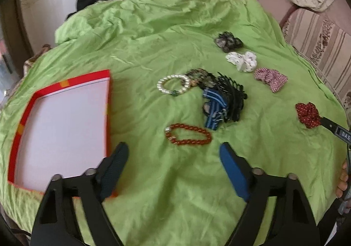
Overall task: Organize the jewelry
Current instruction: 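Grasp the white pearl bracelet with left tool while right tool grasps the polka-dot scrunchie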
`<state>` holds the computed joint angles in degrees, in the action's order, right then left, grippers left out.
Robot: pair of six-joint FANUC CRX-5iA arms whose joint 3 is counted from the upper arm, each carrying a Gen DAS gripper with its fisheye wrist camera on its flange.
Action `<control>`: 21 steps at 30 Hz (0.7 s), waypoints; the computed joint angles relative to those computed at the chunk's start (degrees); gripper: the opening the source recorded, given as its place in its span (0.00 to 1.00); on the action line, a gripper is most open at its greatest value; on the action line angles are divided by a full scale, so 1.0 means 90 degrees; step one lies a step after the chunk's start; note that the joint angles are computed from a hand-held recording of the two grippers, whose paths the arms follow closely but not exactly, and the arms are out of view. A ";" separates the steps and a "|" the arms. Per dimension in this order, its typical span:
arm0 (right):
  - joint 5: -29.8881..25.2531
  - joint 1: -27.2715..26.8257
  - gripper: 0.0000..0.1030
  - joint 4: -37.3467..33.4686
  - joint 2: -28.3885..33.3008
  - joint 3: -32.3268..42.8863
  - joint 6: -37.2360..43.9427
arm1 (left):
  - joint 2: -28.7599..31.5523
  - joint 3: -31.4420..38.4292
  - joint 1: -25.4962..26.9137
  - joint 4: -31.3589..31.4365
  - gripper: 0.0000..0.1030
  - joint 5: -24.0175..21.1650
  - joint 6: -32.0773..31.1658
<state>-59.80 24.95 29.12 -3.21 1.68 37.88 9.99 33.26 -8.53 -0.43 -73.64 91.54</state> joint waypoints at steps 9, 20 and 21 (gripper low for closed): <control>0.0053 -0.0159 0.85 -0.0115 0.0345 0.0284 0.0129 | 0.1043 0.1019 -0.0183 0.0343 0.67 -0.0233 -0.0224; 0.0266 -0.0351 0.85 -0.0382 0.0537 0.0429 0.0243 | 0.2105 0.2410 0.0348 0.0606 0.67 -0.0545 0.0167; 0.0259 -0.0369 0.85 -0.0437 0.0576 0.0466 0.0266 | 0.2297 0.2699 0.0394 0.0557 0.67 -0.0695 0.0251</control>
<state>-57.47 21.62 25.19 1.98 5.88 40.27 30.67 57.56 -4.98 4.58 -79.89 93.80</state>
